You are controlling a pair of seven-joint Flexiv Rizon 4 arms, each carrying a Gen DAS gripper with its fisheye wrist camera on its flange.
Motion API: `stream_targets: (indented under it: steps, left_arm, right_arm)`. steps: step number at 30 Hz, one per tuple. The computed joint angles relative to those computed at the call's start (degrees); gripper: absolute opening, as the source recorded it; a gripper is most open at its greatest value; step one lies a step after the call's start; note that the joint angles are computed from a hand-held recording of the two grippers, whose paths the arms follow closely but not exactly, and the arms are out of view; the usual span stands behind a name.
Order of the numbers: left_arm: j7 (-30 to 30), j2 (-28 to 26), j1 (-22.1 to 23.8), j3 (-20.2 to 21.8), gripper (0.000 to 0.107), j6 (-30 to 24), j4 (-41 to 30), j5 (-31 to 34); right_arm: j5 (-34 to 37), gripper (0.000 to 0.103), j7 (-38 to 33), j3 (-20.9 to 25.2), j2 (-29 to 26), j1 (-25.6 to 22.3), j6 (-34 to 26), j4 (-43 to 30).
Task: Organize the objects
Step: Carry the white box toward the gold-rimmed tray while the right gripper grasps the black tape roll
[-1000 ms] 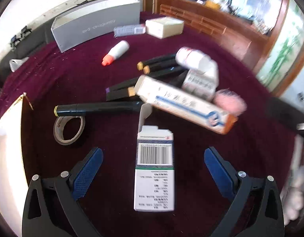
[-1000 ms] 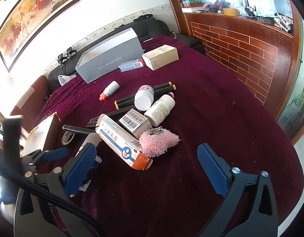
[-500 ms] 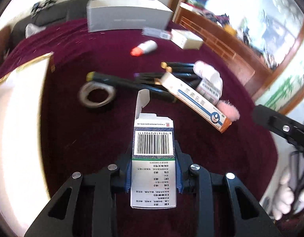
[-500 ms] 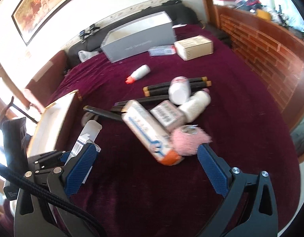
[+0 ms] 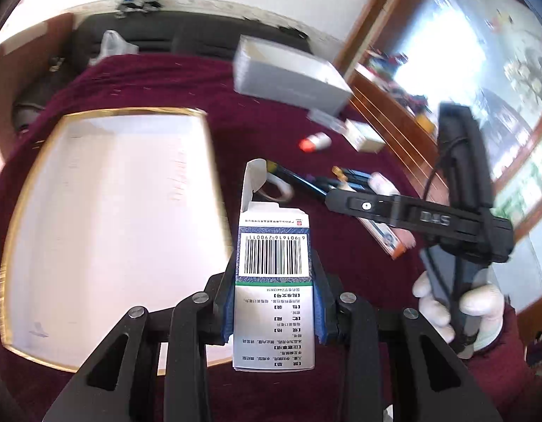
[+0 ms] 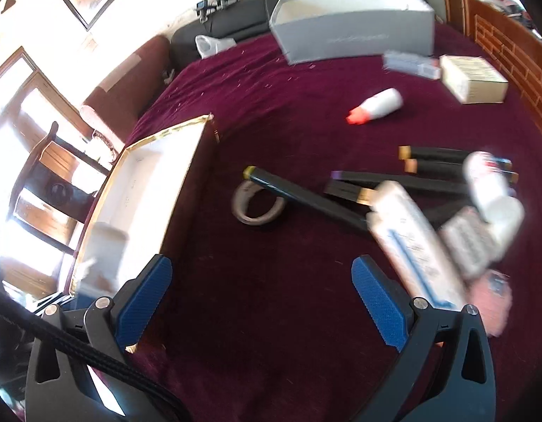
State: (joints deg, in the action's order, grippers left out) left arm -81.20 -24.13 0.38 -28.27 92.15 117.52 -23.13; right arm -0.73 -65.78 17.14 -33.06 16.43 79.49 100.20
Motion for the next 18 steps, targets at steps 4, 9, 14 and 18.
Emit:
stream_targets:
  steps: [4, 9, 14, 18]
  left_arm:
    - [-1.2, 1.3, 5.5, -3.6, 0.029, 3.3, 3.7, -0.6]
    - [-4.2, 1.3, 10.8, -6.5, 0.029, 5.0, 6.3, 2.1]
    - [-7.3, 0.0, 15.7, -9.7, 0.029, 6.1, 7.4, 5.3]
    - [-9.4, -0.5, 18.7, -11.3, 0.029, 6.1, 7.8, 8.2]
  right_arm:
    - [-7.3, 0.088, 7.7, -9.0, -2.3, 7.8, -3.9, -3.3]
    - [-9.5, 0.067, 5.2, -7.2, -4.2, 7.4, -5.7, -5.9]
    - [-19.4, 0.059, 7.8, -15.3, -6.0, 14.4, -9.0, -7.3]
    - [-23.6, 0.031, 9.3, -16.5, -9.0, 15.5, -14.5, -11.1]
